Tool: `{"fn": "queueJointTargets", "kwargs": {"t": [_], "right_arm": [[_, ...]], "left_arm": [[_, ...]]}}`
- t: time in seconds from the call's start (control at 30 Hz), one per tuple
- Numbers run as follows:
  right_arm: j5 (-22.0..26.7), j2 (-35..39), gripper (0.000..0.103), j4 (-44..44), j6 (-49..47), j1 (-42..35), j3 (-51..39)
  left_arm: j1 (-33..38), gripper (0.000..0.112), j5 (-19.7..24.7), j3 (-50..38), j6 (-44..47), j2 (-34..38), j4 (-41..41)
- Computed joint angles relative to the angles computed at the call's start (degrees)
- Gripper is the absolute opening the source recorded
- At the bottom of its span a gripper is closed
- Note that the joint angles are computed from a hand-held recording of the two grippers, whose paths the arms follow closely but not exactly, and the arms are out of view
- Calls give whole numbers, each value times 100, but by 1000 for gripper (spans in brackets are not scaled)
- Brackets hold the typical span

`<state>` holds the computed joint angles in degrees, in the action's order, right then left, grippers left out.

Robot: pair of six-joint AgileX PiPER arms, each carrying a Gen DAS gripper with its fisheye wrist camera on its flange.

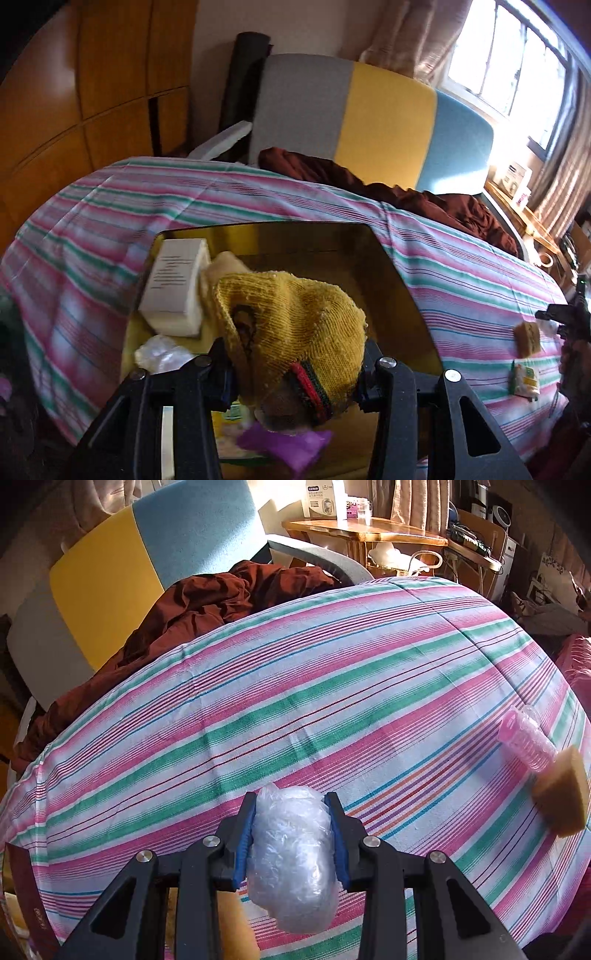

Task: Organize objects
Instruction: 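Lower the yellow knit glove into the gold tray and open the left gripper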

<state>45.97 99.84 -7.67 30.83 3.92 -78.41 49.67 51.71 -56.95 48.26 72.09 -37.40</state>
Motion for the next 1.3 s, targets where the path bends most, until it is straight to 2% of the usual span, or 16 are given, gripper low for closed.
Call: {"fn": "queueJointTargets", "kwargs": {"t": [0.13, 0.23, 0.37, 0.53, 0.6, 0.7, 1.0, 1.17, 1.3], "right_arm": [[19, 49, 35, -124, 53, 61, -52], [36, 119, 35, -151, 83, 71, -116], [37, 128, 35, -209, 129, 96, -137], [60, 165, 35, -250, 114, 114, -165], [57, 169, 35, -250, 117, 110, -172], [71, 203, 35, -279, 151, 127, -200], [133, 216, 35, -384, 241, 142, -220], [61, 138, 35, -451, 295, 172, -168], [-79, 13, 35, -553, 348, 220, -100]], "left_arm": [[760, 46, 68, -47, 365, 266, -113], [882, 46, 92, -57, 345, 428, -82], [355, 48, -159, -30, -71, 590, 219], [-308, 58, -870, -53, -715, 791, 628], [-574, 64, -1240, -84, -1399, 930, 1258], [-424, 70, -1064, -151, -1321, 1047, 1087], [36, 74, -1111, 172, -851, 626, 614], [466, 74, -792, 324, -177, 262, 36], [606, 76, -673, 484, 175, -4, -16]]}}
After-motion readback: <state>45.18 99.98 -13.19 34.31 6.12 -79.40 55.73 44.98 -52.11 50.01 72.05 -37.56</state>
